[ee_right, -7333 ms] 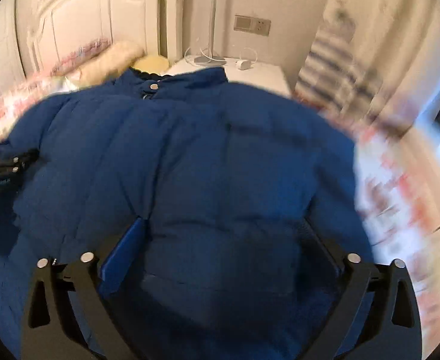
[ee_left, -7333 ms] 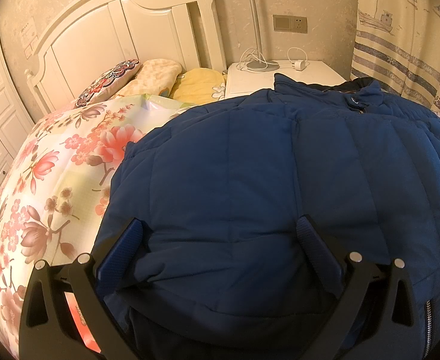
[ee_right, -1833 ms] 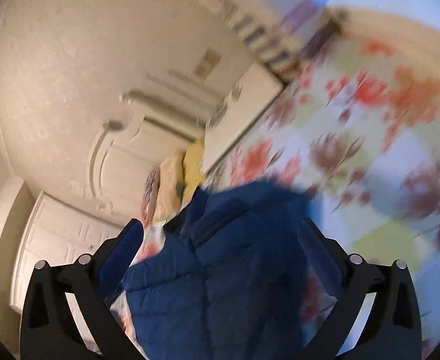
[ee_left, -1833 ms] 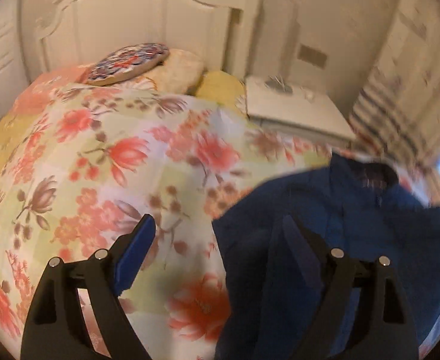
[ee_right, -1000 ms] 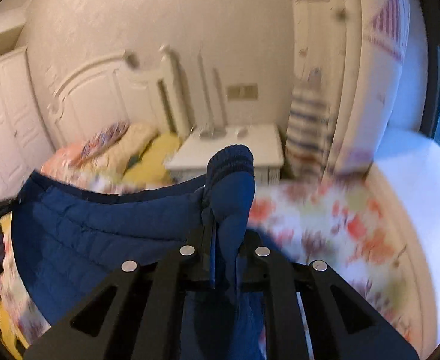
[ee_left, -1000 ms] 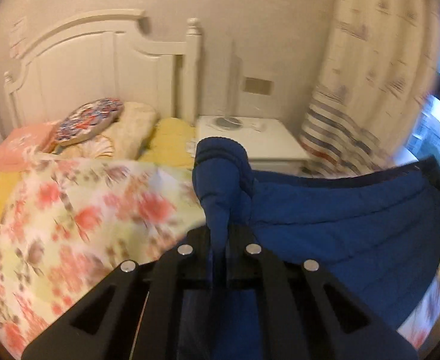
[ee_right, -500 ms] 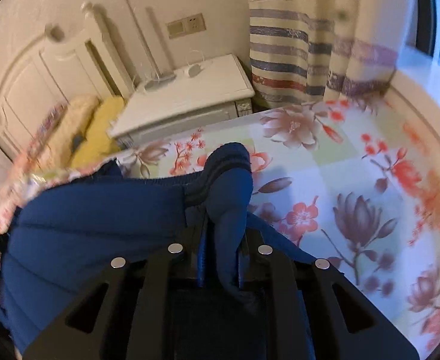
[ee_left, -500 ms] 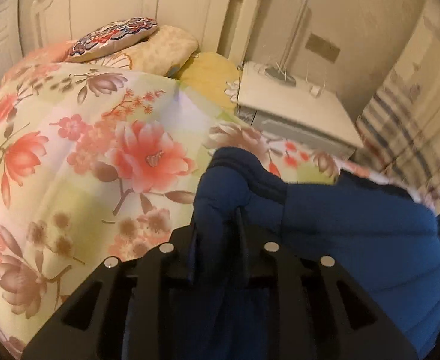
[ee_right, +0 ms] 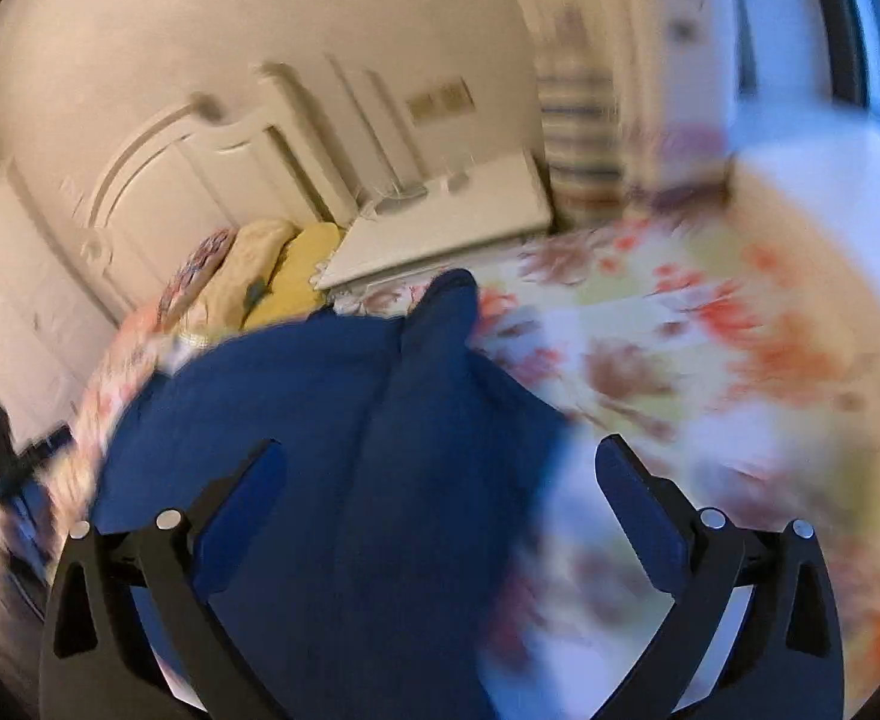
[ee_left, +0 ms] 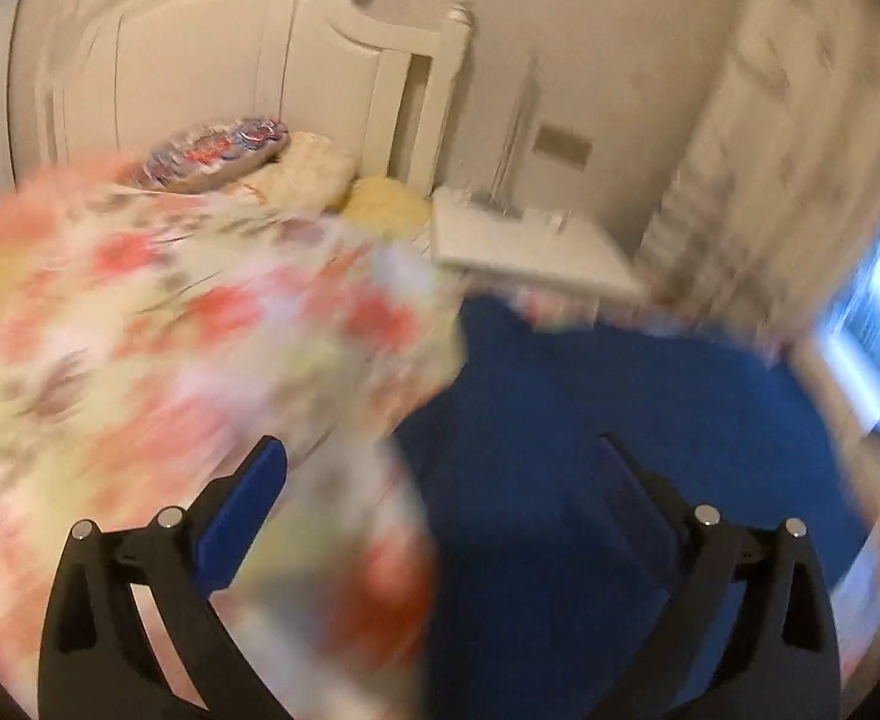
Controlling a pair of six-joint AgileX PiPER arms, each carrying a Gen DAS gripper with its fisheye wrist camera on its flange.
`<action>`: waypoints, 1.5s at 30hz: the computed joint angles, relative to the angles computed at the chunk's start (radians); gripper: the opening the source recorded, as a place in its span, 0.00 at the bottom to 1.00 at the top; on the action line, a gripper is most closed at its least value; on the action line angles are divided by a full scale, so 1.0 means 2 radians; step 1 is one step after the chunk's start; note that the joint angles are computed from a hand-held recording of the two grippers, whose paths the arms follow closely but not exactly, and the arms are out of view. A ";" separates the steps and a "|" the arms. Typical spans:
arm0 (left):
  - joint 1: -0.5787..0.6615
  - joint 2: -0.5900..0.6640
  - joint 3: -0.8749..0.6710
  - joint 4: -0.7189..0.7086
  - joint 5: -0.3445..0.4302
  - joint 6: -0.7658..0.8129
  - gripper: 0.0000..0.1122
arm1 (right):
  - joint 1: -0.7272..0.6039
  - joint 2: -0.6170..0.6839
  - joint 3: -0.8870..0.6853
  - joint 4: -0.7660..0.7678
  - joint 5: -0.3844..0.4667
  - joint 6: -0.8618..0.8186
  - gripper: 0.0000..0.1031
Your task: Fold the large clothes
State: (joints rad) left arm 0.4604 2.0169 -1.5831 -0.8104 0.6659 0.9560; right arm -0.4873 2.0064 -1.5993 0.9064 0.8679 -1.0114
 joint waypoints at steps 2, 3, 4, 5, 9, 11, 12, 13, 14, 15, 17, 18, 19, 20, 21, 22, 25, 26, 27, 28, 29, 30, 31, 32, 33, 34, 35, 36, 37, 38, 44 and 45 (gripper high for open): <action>0.019 -0.048 0.100 -0.024 -0.011 0.088 0.89 | -0.037 -0.044 0.094 0.024 0.009 -0.080 0.96; 0.032 -0.069 0.150 -0.045 -0.012 0.138 0.89 | -0.047 -0.051 0.118 0.029 0.018 -0.101 0.96; 0.039 -0.083 0.190 -0.070 -0.015 0.181 0.89 | -0.055 -0.057 0.145 0.030 0.023 -0.123 0.96; 0.047 -0.093 0.227 -0.097 -0.008 0.227 0.89 | -0.057 -0.061 0.164 0.030 0.018 -0.140 0.96; 0.024 -0.104 0.296 -0.170 -0.046 0.323 0.89 | -0.043 -0.066 0.215 0.053 0.003 -0.188 0.96; -0.011 -0.096 0.300 -0.203 -0.091 0.323 0.90 | -0.023 -0.071 0.225 0.082 -0.019 -0.215 0.96; -0.021 -0.093 0.294 -0.201 -0.101 0.307 0.90 | -0.011 -0.074 0.228 0.092 -0.035 -0.223 0.91; -0.027 -0.087 0.280 -0.196 -0.101 0.285 0.90 | -0.002 -0.077 0.232 0.098 -0.044 -0.231 0.78; -0.025 -0.082 0.269 -0.198 -0.091 0.271 0.90 | 0.008 -0.085 0.242 0.107 -0.060 -0.240 0.75; -0.023 -0.079 0.264 -0.197 -0.084 0.263 0.80 | 0.016 -0.095 0.254 0.121 -0.073 -0.251 0.67; -0.014 -0.081 0.255 -0.174 -0.046 0.231 0.57 | 0.017 -0.112 0.277 0.135 -0.083 -0.272 0.58; -0.014 -0.089 0.260 -0.170 -0.046 0.227 0.53 | 0.020 -0.125 0.292 0.141 -0.096 -0.287 0.55; -0.018 -0.101 0.272 -0.176 -0.058 0.240 0.53 | 0.021 -0.133 0.300 0.139 -0.104 -0.291 0.53; -0.020 -0.112 0.283 -0.186 -0.066 0.260 0.53 | 0.022 -0.135 0.302 0.136 -0.106 -0.287 0.53; -0.015 -0.114 0.283 -0.181 -0.058 0.259 0.53 | 0.018 -0.133 0.300 0.132 -0.100 -0.277 0.53; -0.010 -0.111 0.277 -0.171 -0.045 0.251 0.54 | 0.016 -0.132 0.297 0.129 -0.096 -0.270 0.53; 0.010 -0.099 0.254 -0.164 -0.009 0.231 0.62 | 0.023 -0.132 0.298 0.130 -0.107 -0.266 0.53; 0.010 -0.093 0.238 -0.152 0.001 0.216 0.62 | 0.026 -0.130 0.297 0.131 -0.110 -0.265 0.53; 0.007 -0.090 0.231 -0.141 0.003 0.206 0.62 | 0.026 -0.128 0.295 0.130 -0.110 -0.262 0.53; 0.002 -0.086 0.224 -0.129 0.001 0.196 0.62 | 0.024 -0.126 0.293 0.129 -0.106 -0.258 0.53; -0.004 -0.080 0.217 -0.116 -0.003 0.186 0.62 | 0.023 -0.126 0.293 0.129 -0.103 -0.256 0.53; -0.011 -0.075 0.215 -0.112 -0.009 0.186 0.58 | 0.021 -0.125 0.292 0.131 -0.100 -0.256 0.53; -0.010 -0.074 0.220 -0.119 -0.007 0.197 0.53 | 0.019 -0.123 0.292 0.134 -0.097 -0.258 0.52; -0.008 -0.074 0.226 -0.131 -0.005 0.211 0.41 | 0.018 -0.125 0.297 0.140 -0.099 -0.263 0.51; -0.004 -0.082 0.241 -0.155 -0.003 0.234 0.30 | 0.018 -0.129 0.304 0.147 -0.101 -0.270 0.45; -0.001 -0.095 0.257 -0.171 -0.006 0.248 0.26 | 0.022 -0.142 0.317 0.154 -0.116 -0.278 0.34; 0.003 -0.122 0.287 -0.195 -0.008 0.279 0.22 | 0.022 -0.151 0.324 0.153 -0.121 -0.277 0.31; 0.010 -0.143 0.311 -0.213 -0.004 0.305 0.20 | 0.016 -0.169 0.337 0.148 -0.118 -0.273 0.28; 0.024 -0.172 0.342 -0.229 0.009 0.335 0.20 | 0.004 -0.184 0.346 0.142 -0.103 -0.272 0.26; 0.038 -0.192 0.361 -0.231 0.024 0.348 0.20 | -0.014 -0.201 0.359 0.138 -0.082 -0.278 0.25; 0.252 -0.283 0.478 -0.152 0.168 0.464 0.20 | -0.206 -0.308 0.478 0.067 0.093 -0.391 0.23; 0.287 -0.282 0.496 -0.136 0.181 0.484 0.21 | -0.242 -0.313 0.500 0.057 0.107 -0.417 0.23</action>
